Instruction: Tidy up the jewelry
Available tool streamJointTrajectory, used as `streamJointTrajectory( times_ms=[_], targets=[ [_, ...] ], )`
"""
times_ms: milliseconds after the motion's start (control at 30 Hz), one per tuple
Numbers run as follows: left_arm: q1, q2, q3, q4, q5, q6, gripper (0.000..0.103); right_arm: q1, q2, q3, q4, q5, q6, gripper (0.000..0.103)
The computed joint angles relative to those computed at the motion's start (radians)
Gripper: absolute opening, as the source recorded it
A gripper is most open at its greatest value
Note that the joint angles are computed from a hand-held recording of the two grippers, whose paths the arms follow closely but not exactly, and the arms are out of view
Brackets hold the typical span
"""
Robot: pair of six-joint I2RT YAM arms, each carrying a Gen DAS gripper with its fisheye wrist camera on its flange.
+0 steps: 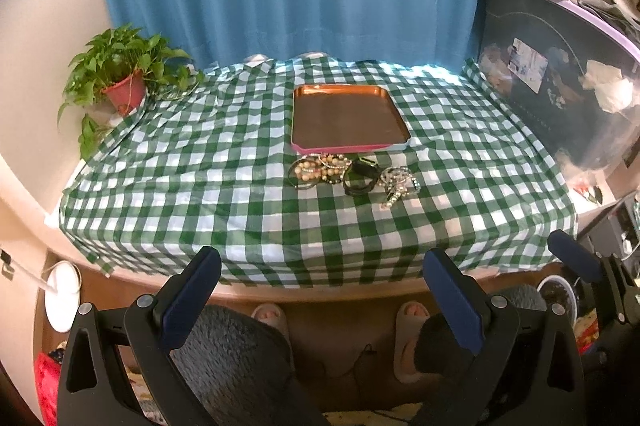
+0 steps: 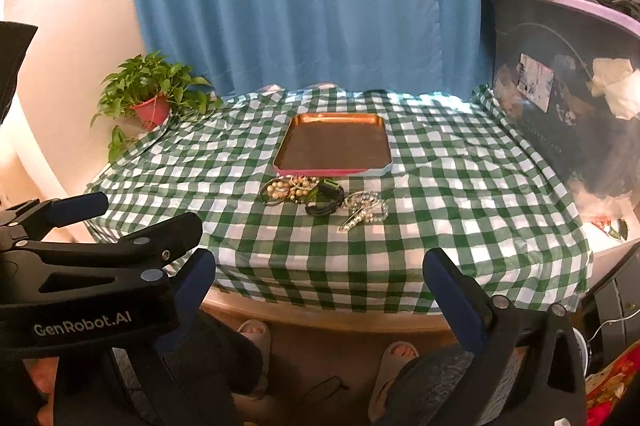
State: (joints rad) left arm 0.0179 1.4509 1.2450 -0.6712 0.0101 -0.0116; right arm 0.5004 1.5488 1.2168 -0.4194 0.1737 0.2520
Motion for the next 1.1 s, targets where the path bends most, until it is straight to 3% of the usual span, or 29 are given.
streamJointTrajectory(
  times_ms=[833, 1100],
  targets=[
    [0.001, -0.006, -0.016, 0.004, 0.007, -0.004, 0.100, -0.003, 0.003, 0.006, -0.002, -0.020, -0.002, 0.103],
    [-0.042, -0.020, -0.060, 0.055, -0.056, -0.008, 0.100, -0.034, 0.028, -0.002, 0.016, -0.060, -0.009, 0.103]
  ],
)
